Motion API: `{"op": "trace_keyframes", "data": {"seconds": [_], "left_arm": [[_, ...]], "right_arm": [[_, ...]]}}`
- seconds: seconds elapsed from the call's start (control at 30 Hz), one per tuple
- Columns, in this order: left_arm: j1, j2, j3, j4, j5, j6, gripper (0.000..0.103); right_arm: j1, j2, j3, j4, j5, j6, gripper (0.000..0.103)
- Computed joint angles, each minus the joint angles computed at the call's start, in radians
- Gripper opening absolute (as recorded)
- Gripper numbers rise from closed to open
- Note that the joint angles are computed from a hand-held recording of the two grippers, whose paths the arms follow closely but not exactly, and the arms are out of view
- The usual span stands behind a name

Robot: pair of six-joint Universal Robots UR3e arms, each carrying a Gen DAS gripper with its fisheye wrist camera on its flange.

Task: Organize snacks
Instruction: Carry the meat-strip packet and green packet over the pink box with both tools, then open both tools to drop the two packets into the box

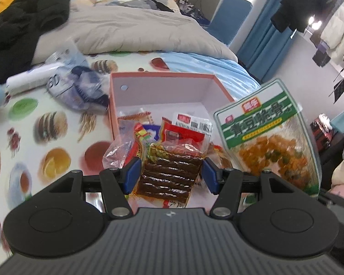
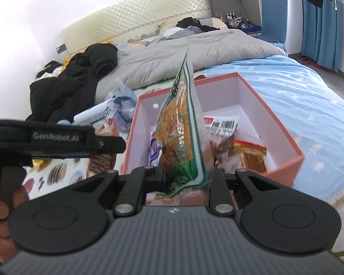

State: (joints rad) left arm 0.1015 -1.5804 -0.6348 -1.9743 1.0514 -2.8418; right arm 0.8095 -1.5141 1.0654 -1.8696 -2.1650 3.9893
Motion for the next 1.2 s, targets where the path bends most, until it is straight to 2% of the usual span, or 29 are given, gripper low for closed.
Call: {"op": "trace_keyframes", "data": {"seconds": [0.13,0.23,0.53,0.63,0.67,0.7,0.73,0.87,1.0,1.13,1.2], "left_arm": [[-0.081,-0.172,0.133,0.052,0.022,-0.058,0.063],[-0.138,-0.261,0.165,0.109,0.038,-0.099,0.063],[-0.207,-0.484,0.315,0.141,0.059,-0.145,0.060],[-0.203,-0.505,0.327,0.139,0.061,-0.143,0.060],[-0.200,-0.506,0.328,0.139,0.061,-0.141,0.060],[-0.195,-0.494,0.311,0.142,0.059,-0.136,0.060],[-0.192,-0.492,0.311,0.140,0.058,-0.135,0.060],[-0.171,-0.458,0.310,0.121,0.041,-0.117,0.060],[-0.140,-0.403,0.324,0.072,0.007,-0.086,0.060],[-0.082,-0.272,0.258,0.041,-0.039,-0.044,0.060],[-0.033,-0.187,0.210,0.004,-0.071,-0.021,0.060]], "right_arm": [[-0.105,-0.012,0.060,-0.097,0.043,-0.099,0.020],[-0.199,-0.020,0.110,-0.137,0.127,-0.158,0.020],[-0.369,-0.044,0.245,-0.169,0.290,-0.196,0.023],[-0.393,-0.032,0.255,-0.167,0.311,-0.198,0.031],[-0.394,-0.024,0.248,-0.159,0.311,-0.196,0.044],[-0.400,-0.021,0.244,-0.149,0.314,-0.191,0.061],[-0.405,-0.020,0.247,-0.145,0.316,-0.178,0.068],[-0.400,-0.063,0.292,-0.185,0.312,-0.157,0.068],[-0.359,-0.062,0.239,-0.139,0.257,-0.144,0.068],[-0.295,-0.068,0.180,-0.097,0.184,-0.094,0.068],[-0.255,-0.071,0.152,-0.081,0.149,-0.087,0.091]]}}
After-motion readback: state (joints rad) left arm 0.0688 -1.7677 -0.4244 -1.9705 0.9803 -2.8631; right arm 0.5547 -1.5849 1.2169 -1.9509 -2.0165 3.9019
